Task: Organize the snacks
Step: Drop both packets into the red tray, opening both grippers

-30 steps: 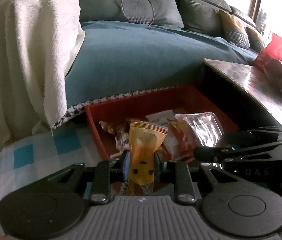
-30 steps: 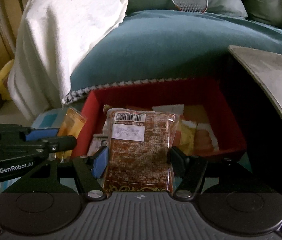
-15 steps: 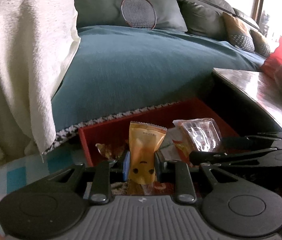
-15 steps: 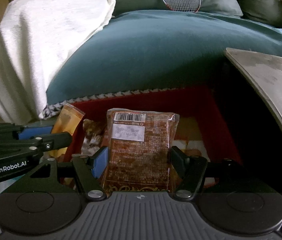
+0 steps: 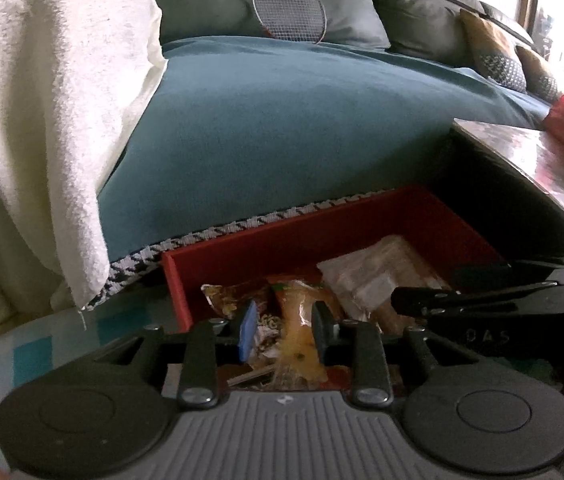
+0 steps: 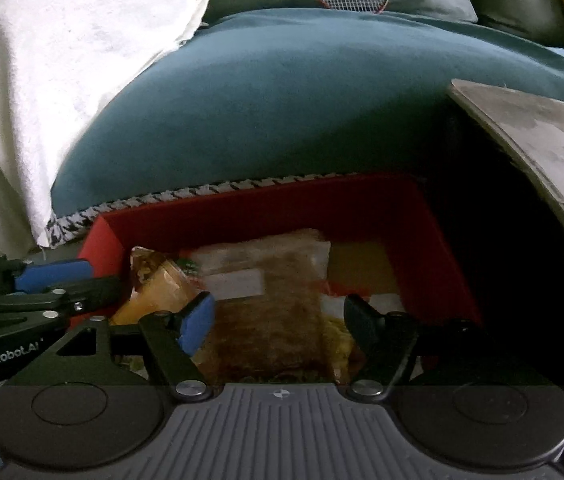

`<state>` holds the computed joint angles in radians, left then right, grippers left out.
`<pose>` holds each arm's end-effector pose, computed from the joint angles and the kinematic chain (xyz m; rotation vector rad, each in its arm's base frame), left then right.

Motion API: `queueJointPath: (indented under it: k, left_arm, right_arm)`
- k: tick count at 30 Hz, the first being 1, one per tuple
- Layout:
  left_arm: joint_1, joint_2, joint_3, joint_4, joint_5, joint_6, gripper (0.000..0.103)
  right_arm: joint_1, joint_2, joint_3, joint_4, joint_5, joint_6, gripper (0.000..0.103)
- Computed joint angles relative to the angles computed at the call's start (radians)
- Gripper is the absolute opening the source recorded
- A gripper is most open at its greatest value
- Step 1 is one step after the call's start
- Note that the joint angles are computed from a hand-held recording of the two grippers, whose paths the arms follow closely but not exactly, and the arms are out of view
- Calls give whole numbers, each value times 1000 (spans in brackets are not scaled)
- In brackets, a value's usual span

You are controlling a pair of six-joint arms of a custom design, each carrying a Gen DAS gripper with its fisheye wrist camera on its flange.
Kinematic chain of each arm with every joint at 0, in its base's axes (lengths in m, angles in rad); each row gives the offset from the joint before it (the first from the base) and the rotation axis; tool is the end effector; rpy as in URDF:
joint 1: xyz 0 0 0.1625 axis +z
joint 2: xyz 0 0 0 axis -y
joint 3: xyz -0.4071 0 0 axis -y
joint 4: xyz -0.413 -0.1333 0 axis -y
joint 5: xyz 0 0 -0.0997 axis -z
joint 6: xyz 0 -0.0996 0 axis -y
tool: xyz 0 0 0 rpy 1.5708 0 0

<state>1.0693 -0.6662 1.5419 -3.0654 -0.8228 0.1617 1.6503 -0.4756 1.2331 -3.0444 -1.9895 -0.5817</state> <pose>-0.1641 -0.7176 0.0953 0.4882 2.3273 -0.9001 0.1558 -0.7870 0.0619 0.6146 -2.3944 0.7631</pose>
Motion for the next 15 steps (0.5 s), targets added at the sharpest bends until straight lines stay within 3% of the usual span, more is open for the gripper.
queueJointPath:
  k: [3,8,12,15]
  left_arm:
    - [-3,-16,14,13,4,-22,30]
    - [-18,-56,68,11,-21,-35,31]
    - [-46,-103,147,13,-60,-43,32]
    - [-61,-139,210,69,-118,-95,32]
  right_arm:
    - [1,-7,8,-9,-5,9,78]
    - [7,-64,87,-50,-4,8,81]
    - [15,-147,208,-93,-25,-2,81]
    - [13,-231,328,-128,-43,34,84]
